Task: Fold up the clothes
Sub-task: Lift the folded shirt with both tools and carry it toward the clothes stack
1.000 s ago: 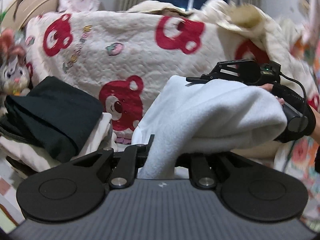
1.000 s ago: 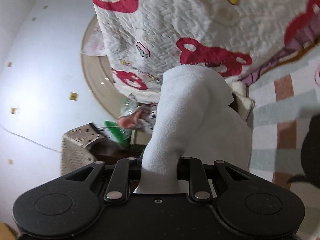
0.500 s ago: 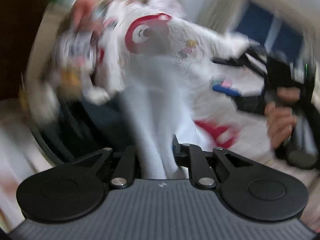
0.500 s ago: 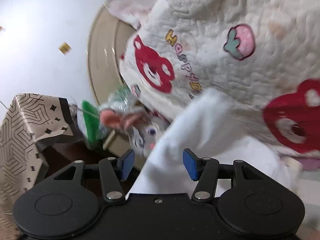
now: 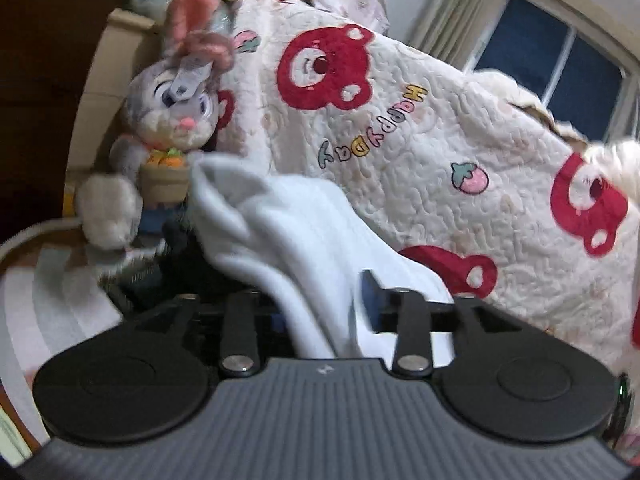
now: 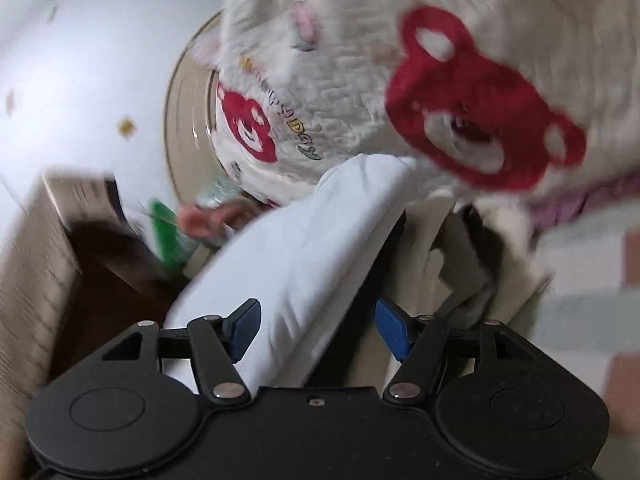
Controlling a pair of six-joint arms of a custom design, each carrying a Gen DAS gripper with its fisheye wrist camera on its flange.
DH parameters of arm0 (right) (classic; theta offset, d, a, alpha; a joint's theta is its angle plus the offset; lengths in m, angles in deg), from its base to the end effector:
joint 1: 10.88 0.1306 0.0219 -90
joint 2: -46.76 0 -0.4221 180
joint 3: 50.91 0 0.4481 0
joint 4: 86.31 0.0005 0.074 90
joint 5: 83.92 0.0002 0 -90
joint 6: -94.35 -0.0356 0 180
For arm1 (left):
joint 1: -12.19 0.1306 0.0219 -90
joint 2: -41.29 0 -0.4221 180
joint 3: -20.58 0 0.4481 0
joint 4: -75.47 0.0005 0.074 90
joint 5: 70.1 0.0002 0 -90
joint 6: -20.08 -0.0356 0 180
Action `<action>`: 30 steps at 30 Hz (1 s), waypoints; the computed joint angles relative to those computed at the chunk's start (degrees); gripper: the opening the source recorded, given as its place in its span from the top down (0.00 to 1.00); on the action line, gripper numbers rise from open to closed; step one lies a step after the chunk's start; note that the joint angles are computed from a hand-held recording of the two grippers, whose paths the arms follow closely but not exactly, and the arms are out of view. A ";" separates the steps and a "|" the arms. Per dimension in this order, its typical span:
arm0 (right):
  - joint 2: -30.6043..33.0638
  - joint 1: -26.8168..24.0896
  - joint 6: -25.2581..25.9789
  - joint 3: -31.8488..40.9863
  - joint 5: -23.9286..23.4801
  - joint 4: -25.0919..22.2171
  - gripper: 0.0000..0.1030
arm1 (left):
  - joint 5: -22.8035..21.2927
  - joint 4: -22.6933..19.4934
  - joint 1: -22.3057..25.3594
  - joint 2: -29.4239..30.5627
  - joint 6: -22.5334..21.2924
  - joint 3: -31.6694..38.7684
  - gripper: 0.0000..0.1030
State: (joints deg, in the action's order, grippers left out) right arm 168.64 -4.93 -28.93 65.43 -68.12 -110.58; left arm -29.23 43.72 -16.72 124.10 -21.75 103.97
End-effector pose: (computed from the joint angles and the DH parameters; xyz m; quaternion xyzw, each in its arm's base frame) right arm 0.7557 0.1127 0.4040 -0.1309 0.7420 0.6259 0.2015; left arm 0.4507 -0.2187 0.5034 -0.3338 0.7469 0.0049 0.5750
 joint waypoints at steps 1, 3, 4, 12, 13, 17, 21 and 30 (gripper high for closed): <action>1.70 0.08 -1.55 2.33 -1.56 -1.94 0.33 | -1.14 -3.50 -0.16 1.17 -1.42 2.07 0.54; 4.87 0.70 1.14 7.80 -1.72 -8.75 0.33 | -3.04 -5.91 -0.25 2.40 -2.69 4.37 0.54; 6.10 1.12 2.59 9.98 -1.29 -11.20 0.33 | -3.67 -6.53 -0.19 2.66 -2.03 5.02 0.54; 10.96 3.34 -2.80 16.10 2.13 -11.79 0.22 | -8.00 -13.79 3.01 4.04 9.66 7.57 0.66; 11.43 3.52 -4.60 16.48 2.43 -10.79 0.22 | -8.55 -15.71 2.91 4.86 6.70 8.59 0.80; 11.21 4.16 2.43 19.25 6.23 -7.11 0.80 | -13.83 -18.82 1.18 6.09 0.23 9.90 0.84; 11.35 5.70 19.92 25.81 8.01 -11.32 0.80 | -21.59 -23.83 -0.79 6.40 8.12 9.53 0.85; 11.70 7.59 35.77 27.15 17.61 -21.75 0.56 | -12.80 -26.50 1.08 2.26 35.41 1.16 0.80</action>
State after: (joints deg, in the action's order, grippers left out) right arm 180.34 2.65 6.84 92.58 -50.50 -132.33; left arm -42.03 17.22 -15.64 126.36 13.66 105.13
